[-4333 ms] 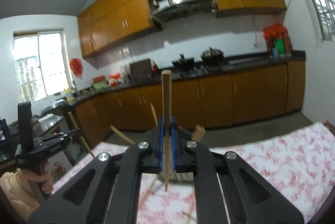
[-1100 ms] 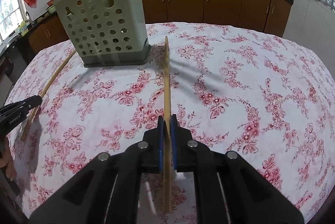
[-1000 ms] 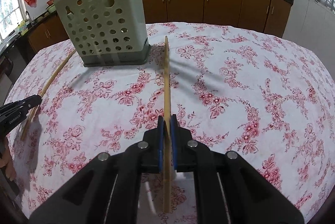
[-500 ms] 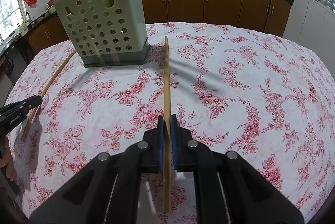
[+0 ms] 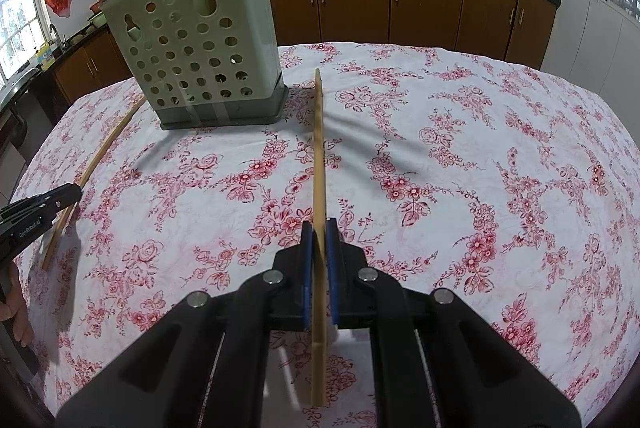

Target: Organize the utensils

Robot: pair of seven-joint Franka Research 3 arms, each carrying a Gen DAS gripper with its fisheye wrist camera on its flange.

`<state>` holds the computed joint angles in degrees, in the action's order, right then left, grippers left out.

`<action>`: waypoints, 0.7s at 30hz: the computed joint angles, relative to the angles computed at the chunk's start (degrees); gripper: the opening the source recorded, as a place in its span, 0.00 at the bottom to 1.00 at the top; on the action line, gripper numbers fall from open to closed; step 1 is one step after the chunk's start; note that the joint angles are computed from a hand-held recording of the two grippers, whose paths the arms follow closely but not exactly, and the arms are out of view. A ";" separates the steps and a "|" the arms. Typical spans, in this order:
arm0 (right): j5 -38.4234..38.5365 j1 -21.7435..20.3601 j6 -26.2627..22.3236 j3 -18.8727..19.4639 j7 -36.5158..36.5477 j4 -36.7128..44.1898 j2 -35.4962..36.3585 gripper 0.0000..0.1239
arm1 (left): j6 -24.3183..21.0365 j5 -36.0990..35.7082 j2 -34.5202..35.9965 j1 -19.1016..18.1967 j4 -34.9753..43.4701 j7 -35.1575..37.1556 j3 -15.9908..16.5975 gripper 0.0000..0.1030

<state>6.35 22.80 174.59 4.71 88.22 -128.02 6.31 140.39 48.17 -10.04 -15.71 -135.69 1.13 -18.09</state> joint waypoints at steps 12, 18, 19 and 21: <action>0.55 -0.13 -0.04 0.17 -0.45 -0.03 -0.06 0.07 | 0.00 -0.08 -0.12 -0.04 -0.04 0.00 0.01 0.13; 0.42 0.07 -0.07 0.10 -0.16 0.00 -0.06 0.07 | 0.09 -0.04 -0.06 -0.02 -0.01 -0.07 0.01 0.13; 0.79 -0.14 -0.08 0.25 -0.58 0.00 -0.06 0.07 | 0.09 -0.03 -0.04 -0.03 0.01 -0.10 0.00 0.13; 0.62 0.02 -0.08 0.17 -0.33 0.00 -0.07 0.07 | 0.11 -0.04 -0.06 -0.03 -0.01 -0.11 0.00 0.13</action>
